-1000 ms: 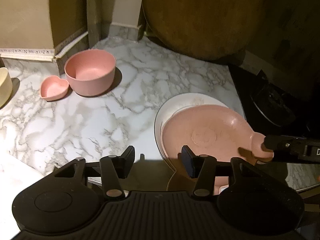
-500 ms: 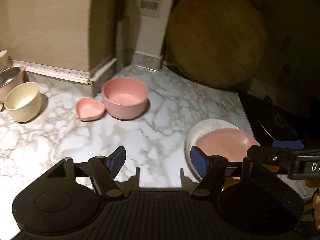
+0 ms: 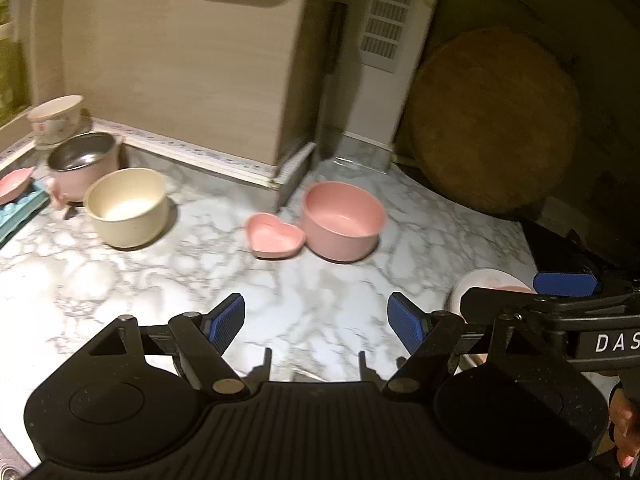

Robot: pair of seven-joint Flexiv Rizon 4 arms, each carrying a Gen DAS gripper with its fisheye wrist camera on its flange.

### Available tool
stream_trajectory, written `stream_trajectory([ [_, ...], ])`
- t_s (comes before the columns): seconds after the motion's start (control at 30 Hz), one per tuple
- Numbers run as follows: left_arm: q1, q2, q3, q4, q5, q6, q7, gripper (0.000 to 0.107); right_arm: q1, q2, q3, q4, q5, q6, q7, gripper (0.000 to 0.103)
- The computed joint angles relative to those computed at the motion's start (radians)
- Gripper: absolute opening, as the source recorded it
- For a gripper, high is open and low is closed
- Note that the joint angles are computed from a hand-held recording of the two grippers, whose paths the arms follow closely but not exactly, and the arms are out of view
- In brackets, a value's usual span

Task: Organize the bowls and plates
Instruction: 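Open both grippers and withdraw from the stacked plates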

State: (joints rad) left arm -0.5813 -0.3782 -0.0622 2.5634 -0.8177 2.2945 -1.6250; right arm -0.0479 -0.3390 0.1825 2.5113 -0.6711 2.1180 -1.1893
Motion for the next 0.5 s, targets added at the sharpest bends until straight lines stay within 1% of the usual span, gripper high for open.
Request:
stream_trajectory([
  [0.13,0.033,0.014,0.014,0.024,0.022,0.003,-0.025,0.078,0.032,-0.011,0.018,-0.034,-0.004,-0.029,0.018,0.103],
  [0.2,0.048,0.016,0.021,0.028,0.026,0.003,-0.032,0.078,0.063,-0.018,0.016,-0.053,0.023,-0.044,0.008,0.103],
  [0.3,0.067,0.015,0.033,0.030,0.006,-0.010,-0.032,0.078,0.071,-0.047,0.032,-0.102,0.022,-0.073,0.022,0.103],
  [0.4,0.076,0.009,0.048,0.023,-0.052,-0.026,-0.016,0.078,0.002,-0.090,0.093,-0.160,-0.072,-0.111,0.084,0.102],
  [0.5,0.095,0.001,0.060,0.015,-0.103,-0.040,0.001,0.078,-0.033,-0.139,0.143,-0.228,-0.151,-0.157,0.114,0.102],
])
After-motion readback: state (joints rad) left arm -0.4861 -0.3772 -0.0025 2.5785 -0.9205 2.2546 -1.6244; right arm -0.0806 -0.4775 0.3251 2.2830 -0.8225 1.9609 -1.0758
